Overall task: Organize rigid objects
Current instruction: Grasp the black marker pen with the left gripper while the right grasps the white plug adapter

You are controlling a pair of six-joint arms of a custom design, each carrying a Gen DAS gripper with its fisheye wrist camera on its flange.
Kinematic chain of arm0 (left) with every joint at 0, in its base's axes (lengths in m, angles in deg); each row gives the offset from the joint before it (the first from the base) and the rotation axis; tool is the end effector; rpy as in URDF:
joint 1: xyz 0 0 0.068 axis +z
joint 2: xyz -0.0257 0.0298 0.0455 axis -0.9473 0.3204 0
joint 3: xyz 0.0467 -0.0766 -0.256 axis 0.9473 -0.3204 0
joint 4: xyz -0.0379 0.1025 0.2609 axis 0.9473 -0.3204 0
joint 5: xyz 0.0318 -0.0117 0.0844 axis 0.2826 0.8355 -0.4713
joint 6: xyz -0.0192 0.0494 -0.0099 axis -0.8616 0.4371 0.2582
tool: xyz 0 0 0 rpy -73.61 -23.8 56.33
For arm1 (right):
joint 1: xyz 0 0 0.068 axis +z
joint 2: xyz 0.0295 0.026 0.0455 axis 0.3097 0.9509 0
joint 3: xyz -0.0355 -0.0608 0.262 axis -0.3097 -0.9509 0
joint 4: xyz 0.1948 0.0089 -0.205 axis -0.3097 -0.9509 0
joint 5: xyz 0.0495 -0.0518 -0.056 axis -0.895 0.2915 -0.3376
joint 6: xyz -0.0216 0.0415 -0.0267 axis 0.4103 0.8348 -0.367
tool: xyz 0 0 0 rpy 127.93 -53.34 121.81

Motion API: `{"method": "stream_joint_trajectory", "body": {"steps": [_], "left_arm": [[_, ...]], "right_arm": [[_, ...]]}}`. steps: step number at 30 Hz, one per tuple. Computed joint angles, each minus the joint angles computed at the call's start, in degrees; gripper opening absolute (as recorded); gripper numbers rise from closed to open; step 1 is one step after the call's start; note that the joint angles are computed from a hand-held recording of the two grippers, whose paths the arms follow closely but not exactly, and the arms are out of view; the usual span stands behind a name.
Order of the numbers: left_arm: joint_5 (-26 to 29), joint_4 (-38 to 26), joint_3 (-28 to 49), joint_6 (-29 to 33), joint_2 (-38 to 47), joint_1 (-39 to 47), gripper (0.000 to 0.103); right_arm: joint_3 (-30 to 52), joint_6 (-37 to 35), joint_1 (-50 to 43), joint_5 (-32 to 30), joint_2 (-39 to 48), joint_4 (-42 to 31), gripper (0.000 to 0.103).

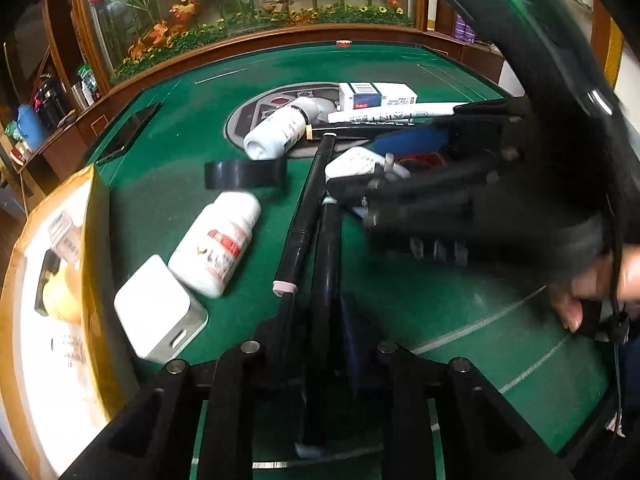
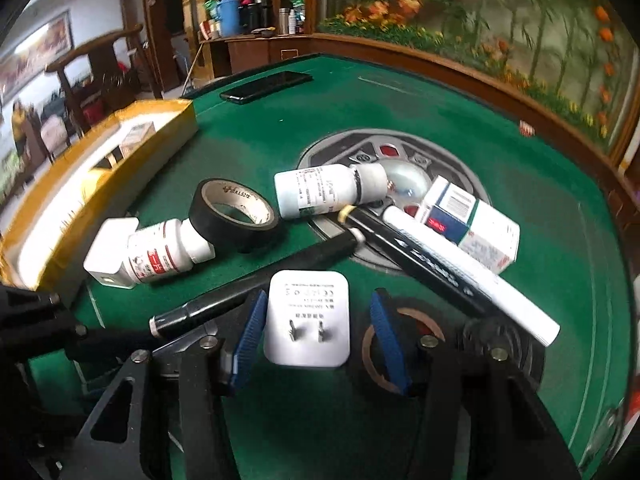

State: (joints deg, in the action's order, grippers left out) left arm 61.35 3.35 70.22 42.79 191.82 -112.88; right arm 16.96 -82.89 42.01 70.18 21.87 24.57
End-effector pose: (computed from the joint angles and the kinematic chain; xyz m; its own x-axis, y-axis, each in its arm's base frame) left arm 0.2792 -0.2381 0.0526 -0.7203 0.3868 -0.5758 0.4358 0.8982 0.0581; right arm 0.3093 0.1353 0.0577 -0.6925 -0.3465 -0.6327 -0.3988 0.9148 -0.0645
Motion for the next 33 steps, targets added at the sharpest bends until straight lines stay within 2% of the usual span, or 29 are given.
{"method": "stream_joint_trajectory", "body": {"steps": [1,4,6,10,14,16,18,20,21,23,26,33], "left_arm": [[-0.8,-0.4,1.0,-0.2,0.7,-0.3,0.029],[-1.3,0.9,0.6,0.2,1.0,-0.6,0.027],[0.7,1.2,-0.7,0.0,-0.1,-0.4,0.014],[2.2,1.8,-4.9,-0.7,-3.1,-0.7,0.015],[2.6,1.7,-4.5,-0.6,-2.9,-0.3,0.015],[1.9,1.6,-3.8,-0.8,-2.4,-0.3,0.02],[-0.7,1.6,-2.9,-0.9,-1.5,-0.8,0.041],[0.9,2.3,-3.1,-1.0,-1.4,0.3,0.042],[3.0,3.2,-3.7,-1.6,-1.7,1.3,0.036],[3.0,3.9,-4.1,-2.2,-1.8,1.7,0.014],[3.7,4.9,-5.1,-2.9,-2.1,2.1,0.014],[9.9,8.2,-9.8,-5.6,-7.5,5.3,0.014]], "right_arm": [[-0.3,-1.1,0.4,0.0,0.1,0.7,0.039],[-0.6,-2.2,0.7,0.3,-0.5,-0.4,0.039],[-1.3,-1.9,-0.4,-1.4,-1.6,-1.5,0.039],[-3.2,-0.6,-4.6,-9.2,-5.0,-4.3,0.039],[-3.7,-0.6,-5.2,-11.9,-6.9,-6.0,0.039],[-3.2,-0.6,-4.4,-11.3,-6.0,-6.7,0.039],[-2.5,-0.6,-3.8,-10.8,-5.3,-7.2,0.039],[-2.3,-0.5,-3.8,-11.1,-4.9,-7.1,0.039],[-2.3,-0.2,-3.9,-11.1,-4.9,-6.9,0.039],[-2.5,0.7,-4.4,-11.7,-4.9,-6.4,0.039],[-3.0,1.9,-5.5,-13.2,-5.2,-5.6,0.039],[-4.7,3.9,-7.0,-16.7,-7.4,-3.4,0.039]]}}
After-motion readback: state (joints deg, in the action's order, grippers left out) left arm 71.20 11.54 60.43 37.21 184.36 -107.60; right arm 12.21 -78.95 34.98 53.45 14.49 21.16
